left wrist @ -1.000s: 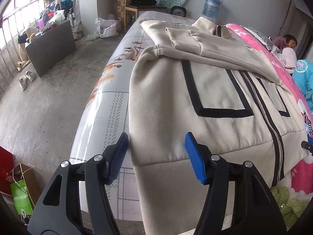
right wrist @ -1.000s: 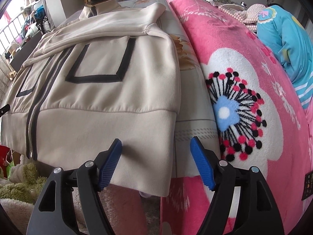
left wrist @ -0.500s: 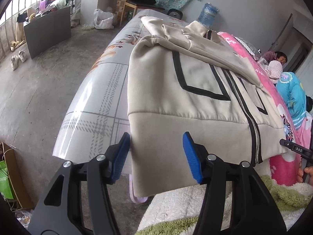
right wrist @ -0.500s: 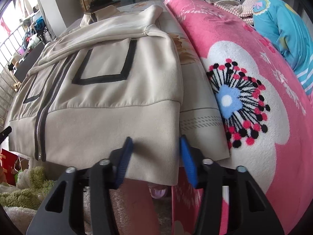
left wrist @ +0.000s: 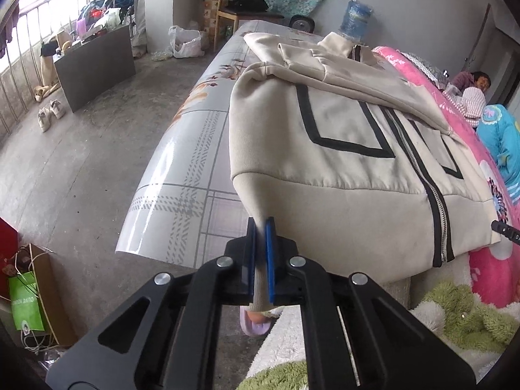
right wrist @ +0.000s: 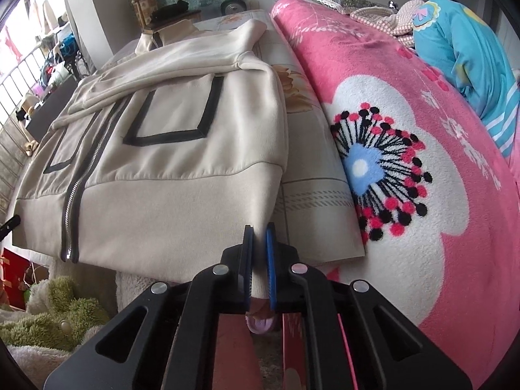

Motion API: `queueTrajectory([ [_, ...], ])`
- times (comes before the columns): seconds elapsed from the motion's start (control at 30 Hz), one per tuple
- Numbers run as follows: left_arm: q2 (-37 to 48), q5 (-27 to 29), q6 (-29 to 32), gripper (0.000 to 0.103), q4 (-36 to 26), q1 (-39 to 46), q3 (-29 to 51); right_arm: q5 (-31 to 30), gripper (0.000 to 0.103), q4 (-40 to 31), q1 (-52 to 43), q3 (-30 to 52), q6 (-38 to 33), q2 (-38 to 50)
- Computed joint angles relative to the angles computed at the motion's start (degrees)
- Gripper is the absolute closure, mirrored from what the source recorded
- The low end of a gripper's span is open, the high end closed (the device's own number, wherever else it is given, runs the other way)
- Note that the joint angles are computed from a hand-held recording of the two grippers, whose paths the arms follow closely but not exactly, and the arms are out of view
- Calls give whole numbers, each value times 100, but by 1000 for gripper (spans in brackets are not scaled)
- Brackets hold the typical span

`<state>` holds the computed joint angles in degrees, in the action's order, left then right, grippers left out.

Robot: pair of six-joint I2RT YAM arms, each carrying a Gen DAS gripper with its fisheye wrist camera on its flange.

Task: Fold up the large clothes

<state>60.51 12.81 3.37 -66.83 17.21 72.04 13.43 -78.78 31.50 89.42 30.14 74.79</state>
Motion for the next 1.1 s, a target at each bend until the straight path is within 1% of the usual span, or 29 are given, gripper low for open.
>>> queueTrajectory([
  [0.07,121,-33,9,94,-142,11,152,-51,88,-28,-37,35,43,-26],
  [0.1,160,28,18,93,-206,75,223,-52,84,-64,-45,83,53,-40],
  [0.13,213,182,58,91,-282,202,315,-19,78,-101,-33,130,68,-55],
  [0.17,264,289,84,88,-340,298,388,13,74,-143,-38,185,67,-67],
  [0.2,312,348,98,87,-383,361,443,42,67,-184,-38,244,73,-60],
  [0.23,355,383,110,86,-407,396,487,59,63,-210,-50,290,65,-53],
  [0.37,582,464,112,83,-407,418,598,28,55,-216,-112,396,13,30],
  [0.43,694,433,66,79,-382,327,628,48,48,-191,-89,391,28,67],
  [0.53,761,316,-7,73,-358,163,637,85,42,-171,-36,385,94,134],
  [0.6,746,234,-36,69,-329,82,606,61,38,-154,-19,363,121,155],
  [0.67,756,171,-61,65,-332,23,597,72,38,-133,-18,339,107,189],
  [0.87,739,90,-47,59,-361,27,518,-4,37,-31,-56,226,118,239],
  [0.97,644,240,71,57,-354,130,422,7,37,-7,-27,207,124,240],
  [1.1,345,635,247,57,-308,305,117,-65,36,41,-11,144,140,198],
])
